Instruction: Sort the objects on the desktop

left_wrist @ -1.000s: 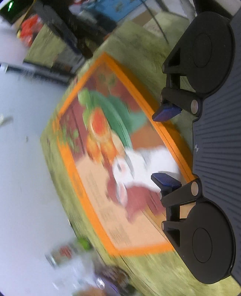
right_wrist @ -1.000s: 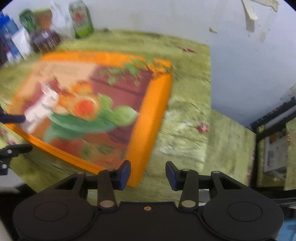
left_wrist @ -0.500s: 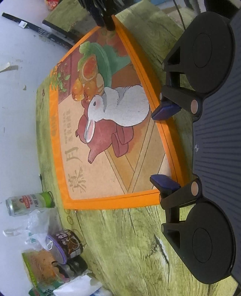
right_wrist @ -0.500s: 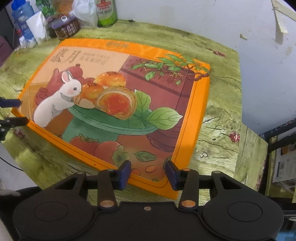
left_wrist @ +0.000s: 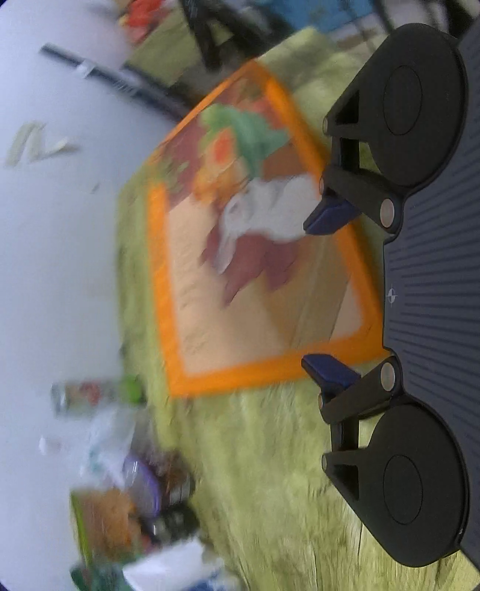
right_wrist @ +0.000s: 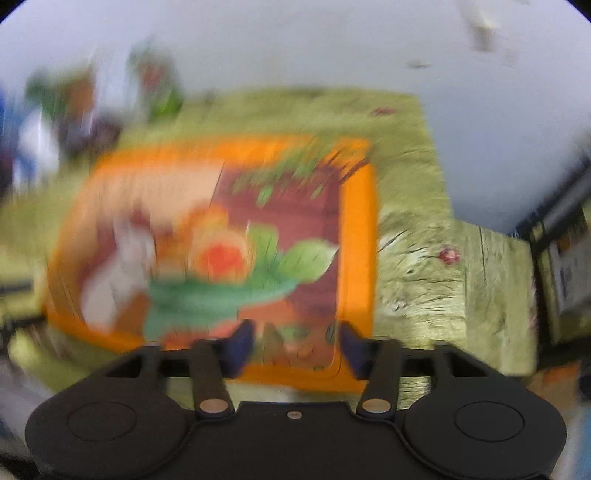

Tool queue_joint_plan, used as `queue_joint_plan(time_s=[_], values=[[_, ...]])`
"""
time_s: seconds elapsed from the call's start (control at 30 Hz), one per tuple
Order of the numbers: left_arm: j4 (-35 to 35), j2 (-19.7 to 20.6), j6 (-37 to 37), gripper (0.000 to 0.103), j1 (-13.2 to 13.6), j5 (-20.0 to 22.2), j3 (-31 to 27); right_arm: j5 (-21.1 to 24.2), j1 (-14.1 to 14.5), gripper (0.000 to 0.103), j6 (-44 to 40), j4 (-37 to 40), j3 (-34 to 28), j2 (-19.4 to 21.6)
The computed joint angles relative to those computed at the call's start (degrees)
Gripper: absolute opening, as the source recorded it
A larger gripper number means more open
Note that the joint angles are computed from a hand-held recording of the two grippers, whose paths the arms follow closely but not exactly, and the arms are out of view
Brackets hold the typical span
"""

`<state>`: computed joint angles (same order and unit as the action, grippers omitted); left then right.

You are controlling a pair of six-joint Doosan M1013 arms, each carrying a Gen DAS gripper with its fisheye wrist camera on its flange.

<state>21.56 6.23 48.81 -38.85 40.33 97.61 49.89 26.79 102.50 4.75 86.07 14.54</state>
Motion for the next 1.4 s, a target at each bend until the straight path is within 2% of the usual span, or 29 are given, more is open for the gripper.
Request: queue_joint_plan(time_s=[0.03,0.1,0.17,0.3,0.4,0.57,1.07,1.27,1.4], values=[[0.49,0.31,-1.74,0.078,0.79,0.48,-0.27,-2.55,-0.46,0.087,3.53,-0.44,1.16,-0.85],[-0.93,1.59,-2.85,0.079,2.4,1.5,-1.24,-4.31,-1.5,0.089,7.99,-0.35,1.87,-1.01],[-5.83,3.41,-2.05,0.079,4.48,1.62,-2.29,-4.41,-2.94,0.089,10.06,2.44,1.78,-0.01],[-13.43,6.06,-1.31,0.078,6.8,1.34,-3.75,-2.28,-4.95,0.089,9.0,10.2,0.76,3.13],[-14.25,7.07,-0.66,0.077,6.5,1.67,-4.49,-0.54,-4.91,0.083,6.5,12.4,0.1,4.71],[-11.78,7.89,-3.84,0.077,6.0,2.69,-5.56,2.8,-2.77,0.083,6.06,5.82,-2.59,6.44],[-8.69,12.17,-5.7,0.079,7.24,4.94,-11.51,3.82,-3.83,0.083,4.54,6.49,-7.48,10.29],[-4.82,8.96,-8.0,0.085,5.66,5.86,-9.62,1.88,-3.66,0.082,7.76,6.37,-4.93,7.41],[-3.01,5.14,-5.76,0.101,3.93,3.34,-7.27,0.32,-0.63,0.091,12.66,1.63,-2.57,3.79]])
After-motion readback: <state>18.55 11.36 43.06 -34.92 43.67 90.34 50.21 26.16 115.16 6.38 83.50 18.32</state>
